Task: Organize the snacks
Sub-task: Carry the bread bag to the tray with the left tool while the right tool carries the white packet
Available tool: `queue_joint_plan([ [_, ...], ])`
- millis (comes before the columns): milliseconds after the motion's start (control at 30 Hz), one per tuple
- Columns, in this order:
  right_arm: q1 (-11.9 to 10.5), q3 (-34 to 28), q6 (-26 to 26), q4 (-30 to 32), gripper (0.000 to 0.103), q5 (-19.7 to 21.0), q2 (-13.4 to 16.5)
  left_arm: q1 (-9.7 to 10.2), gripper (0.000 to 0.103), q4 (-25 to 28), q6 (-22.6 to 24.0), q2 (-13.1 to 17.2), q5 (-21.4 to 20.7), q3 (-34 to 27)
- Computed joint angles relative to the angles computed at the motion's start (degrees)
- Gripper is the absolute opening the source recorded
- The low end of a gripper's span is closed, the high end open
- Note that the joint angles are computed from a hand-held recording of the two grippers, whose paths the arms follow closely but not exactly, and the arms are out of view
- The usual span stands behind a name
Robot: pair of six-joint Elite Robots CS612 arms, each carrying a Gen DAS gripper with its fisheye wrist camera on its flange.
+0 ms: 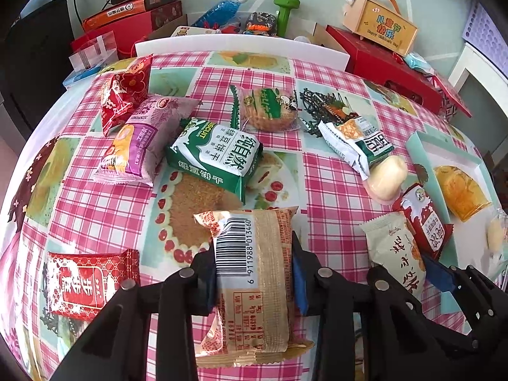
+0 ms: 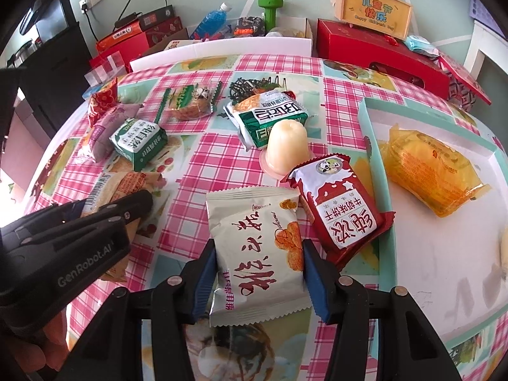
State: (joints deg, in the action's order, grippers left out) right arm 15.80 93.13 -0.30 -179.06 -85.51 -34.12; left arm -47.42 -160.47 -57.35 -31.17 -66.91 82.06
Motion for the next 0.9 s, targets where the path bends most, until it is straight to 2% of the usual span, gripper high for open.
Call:
queue_joint_plan([
  [333, -0.8, 2.3, 2.2, -5.5, 0.055, 2.6, -1.5, -0.87, 0.038, -2.9, 0.1, -1.5, 3.2, 1.6],
  [500, -1.2, 3.3, 3.7, -8.9, 0.055, 2.6, -2.1, -1.50, 0.038, -5.2, 0.9, -2.2, 5.4, 2.0],
  [667, -2.2, 4.8, 6.3, -12.0, 0.055, -0.8, -3.0, -1.84, 0.038, -8.0, 3.3, -1.3, 4.7, 0.2],
  [900, -4.8, 6.4, 13.2, -12.6, 0.055, -7.1, -3.8, -3.07, 0.038, -10.3, 10.9, 1.3, 1.7, -5.3],
])
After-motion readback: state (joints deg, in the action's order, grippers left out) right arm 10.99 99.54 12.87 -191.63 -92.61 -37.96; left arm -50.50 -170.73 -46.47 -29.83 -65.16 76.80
